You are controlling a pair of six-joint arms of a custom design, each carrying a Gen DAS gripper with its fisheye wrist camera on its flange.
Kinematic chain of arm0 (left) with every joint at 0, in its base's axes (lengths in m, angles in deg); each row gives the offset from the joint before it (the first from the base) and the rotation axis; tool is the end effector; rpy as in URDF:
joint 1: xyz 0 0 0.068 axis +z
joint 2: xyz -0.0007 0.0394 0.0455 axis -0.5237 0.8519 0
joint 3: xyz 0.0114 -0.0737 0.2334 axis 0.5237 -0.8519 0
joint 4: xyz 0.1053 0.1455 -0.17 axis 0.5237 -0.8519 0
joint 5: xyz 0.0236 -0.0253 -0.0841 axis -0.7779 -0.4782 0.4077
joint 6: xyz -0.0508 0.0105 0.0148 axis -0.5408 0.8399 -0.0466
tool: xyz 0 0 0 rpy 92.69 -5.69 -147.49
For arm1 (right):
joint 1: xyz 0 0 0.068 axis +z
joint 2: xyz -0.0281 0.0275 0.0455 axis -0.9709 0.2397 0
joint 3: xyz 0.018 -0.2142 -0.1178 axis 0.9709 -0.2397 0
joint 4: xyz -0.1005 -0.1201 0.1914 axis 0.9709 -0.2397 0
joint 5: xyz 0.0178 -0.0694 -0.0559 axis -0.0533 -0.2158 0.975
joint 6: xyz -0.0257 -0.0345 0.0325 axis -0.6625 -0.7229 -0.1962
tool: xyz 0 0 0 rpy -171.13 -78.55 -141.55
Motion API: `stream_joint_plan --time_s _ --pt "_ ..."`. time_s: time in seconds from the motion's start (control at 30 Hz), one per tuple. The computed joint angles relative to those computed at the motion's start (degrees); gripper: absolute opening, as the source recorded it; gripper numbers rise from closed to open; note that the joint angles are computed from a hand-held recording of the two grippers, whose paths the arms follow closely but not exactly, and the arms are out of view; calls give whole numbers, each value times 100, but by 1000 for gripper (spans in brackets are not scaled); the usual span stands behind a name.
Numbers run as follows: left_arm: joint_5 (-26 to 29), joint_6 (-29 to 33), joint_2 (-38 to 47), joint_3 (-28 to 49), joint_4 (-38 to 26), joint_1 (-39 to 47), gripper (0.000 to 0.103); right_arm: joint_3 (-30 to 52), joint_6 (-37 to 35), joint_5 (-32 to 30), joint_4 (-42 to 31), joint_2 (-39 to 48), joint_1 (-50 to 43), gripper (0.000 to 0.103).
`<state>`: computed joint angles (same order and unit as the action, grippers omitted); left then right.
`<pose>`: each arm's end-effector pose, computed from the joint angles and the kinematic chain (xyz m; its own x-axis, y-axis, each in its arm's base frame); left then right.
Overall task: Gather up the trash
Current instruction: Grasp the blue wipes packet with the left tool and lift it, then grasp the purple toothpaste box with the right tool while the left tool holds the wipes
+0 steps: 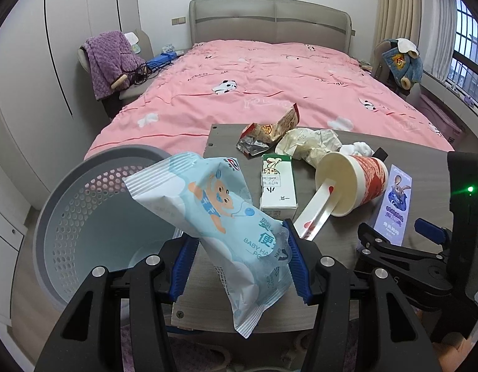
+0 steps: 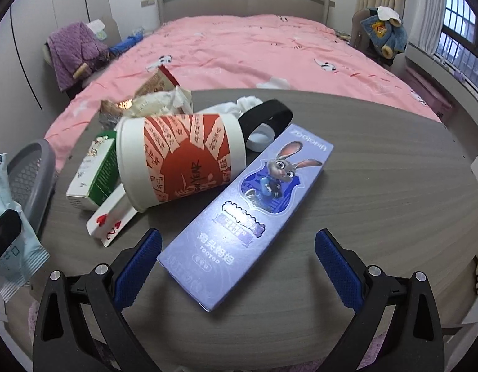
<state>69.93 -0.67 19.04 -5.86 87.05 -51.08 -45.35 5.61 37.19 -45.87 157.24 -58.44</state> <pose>0.2056 -0.0617 0.0345 -0.7494 -0.0657 -0.6588 -0.1028 0.9945 0.0177 0.2686 0.0796 -0.0199 -0.8146 -0.0177 -0.5797 -0.0247 0.9997 0.0042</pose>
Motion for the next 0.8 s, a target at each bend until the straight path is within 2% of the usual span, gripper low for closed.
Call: stream_joint_plan --time_s 0.2,0.4,0.5,0.57,0.73,0.8 --pt "260 104 187 75 125 149 53 -408 -134 70 262 -89 -385 97" --pt "299 67 332 168 152 17 53 -765 -382 37 612 -78 -993 97" --pt "297 81 391 208 170 -55 53 -898 -516 -259 830 -112 -1349 97" --pt "313 83 436 255 158 -82 53 -889 -538 -423 879 -127 -1446 97" --pt "407 139 628 411 131 -50 53 -483 -666 -314 750 64 -1368 96" --pt "419 157 697 455 136 -38 53 -241 -714 -352 621 208 -1379 92"
